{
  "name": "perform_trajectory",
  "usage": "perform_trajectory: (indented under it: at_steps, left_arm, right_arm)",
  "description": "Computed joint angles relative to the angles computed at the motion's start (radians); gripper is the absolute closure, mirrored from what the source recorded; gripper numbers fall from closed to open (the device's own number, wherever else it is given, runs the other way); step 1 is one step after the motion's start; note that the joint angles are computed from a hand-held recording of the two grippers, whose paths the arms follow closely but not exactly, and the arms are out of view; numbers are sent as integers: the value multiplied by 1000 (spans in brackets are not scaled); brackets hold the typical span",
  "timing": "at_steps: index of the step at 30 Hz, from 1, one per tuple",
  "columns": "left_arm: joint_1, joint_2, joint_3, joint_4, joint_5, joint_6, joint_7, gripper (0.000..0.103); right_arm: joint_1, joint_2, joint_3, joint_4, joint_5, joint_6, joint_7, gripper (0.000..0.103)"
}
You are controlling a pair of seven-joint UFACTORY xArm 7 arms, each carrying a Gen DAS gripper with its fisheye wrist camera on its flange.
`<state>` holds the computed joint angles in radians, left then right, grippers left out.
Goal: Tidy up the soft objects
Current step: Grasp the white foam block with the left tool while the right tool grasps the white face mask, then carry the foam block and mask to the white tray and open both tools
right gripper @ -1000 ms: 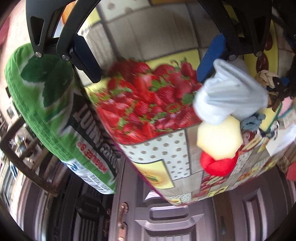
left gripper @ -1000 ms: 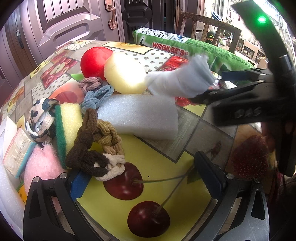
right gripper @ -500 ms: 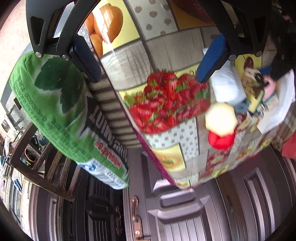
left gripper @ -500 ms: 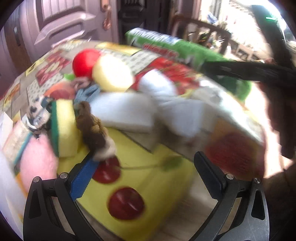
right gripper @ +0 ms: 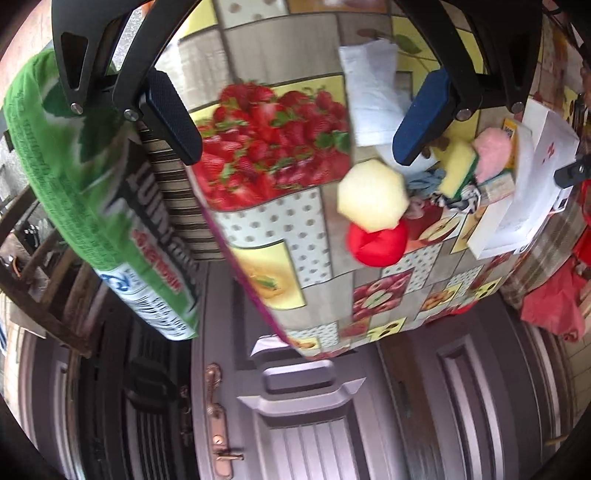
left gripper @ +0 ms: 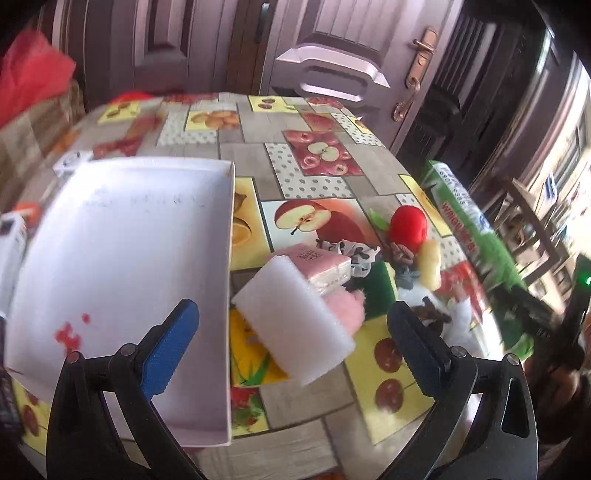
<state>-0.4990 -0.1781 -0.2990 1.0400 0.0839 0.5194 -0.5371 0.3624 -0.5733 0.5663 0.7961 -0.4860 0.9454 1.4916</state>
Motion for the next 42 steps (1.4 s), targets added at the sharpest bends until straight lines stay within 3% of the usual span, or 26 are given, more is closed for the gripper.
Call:
perform_trajectory:
  at_steps: [2,6,9,12,13,15,21,27,28,30,31,32,34,38,40,42]
  left_arm:
    - [9,40,-20,34,51,44,-47,1]
    - [-27,90,-18,59,35,72,-17,3]
    - [-47,155,-12,105,21,127,-2,16]
    - [-64,168,-3,103,0,110,15,36]
    - [-67,164,-1,95,-2,92,19,46]
    - [-69,154,6,80,-64,60,60,60]
    - [-63,105,15,33,-118,39,94,66]
    - [-51,57,17,-16,-141,15,88,78]
    - [-50,54,17,-19,-143,14,87,78]
    - [-48,40,17,-31,-147,10,88,78]
    - [-47,35,16,-37,-149,10,89,78]
    - [-47,29,16,-42,-152,12,88,78]
    - [-52,17,20,-58,-180,15,103,78]
    - [-63,15,15,-73,-207,22,128,78]
    - [-64,20,8,-76,-200,16,121,78]
    - [-65,20,-1,-78,-171,6,119,84]
  right_arm:
    - [2,10,-6,-1,2,-17,-3,0]
    - [6,4,-12,-11,2,-26,-7,0]
    - [7,-15,-20,-29,13,-33,-2,0]
    - [6,-35,-25,-47,25,-36,-1,0]
    - [5,-43,-27,-53,29,-40,0,0]
    - [7,-56,-35,-68,41,-59,-5,0]
    - [19,-42,-65,-98,109,-140,-40,0]
    - [56,86,-76,-41,125,-212,-192,0]
    - [56,127,-66,-14,109,-208,-218,3]
    - [68,208,-57,42,88,-174,-262,19]
    - [83,234,-67,54,95,-165,-277,36]
    - [102,255,-83,59,114,-168,-293,46]
    - [122,244,-102,40,124,-200,-272,48]
    - [142,208,-118,13,135,-215,-258,66]
    - [145,180,-122,-9,150,-222,-250,66]
    - [142,160,-119,-25,159,-223,-240,66]
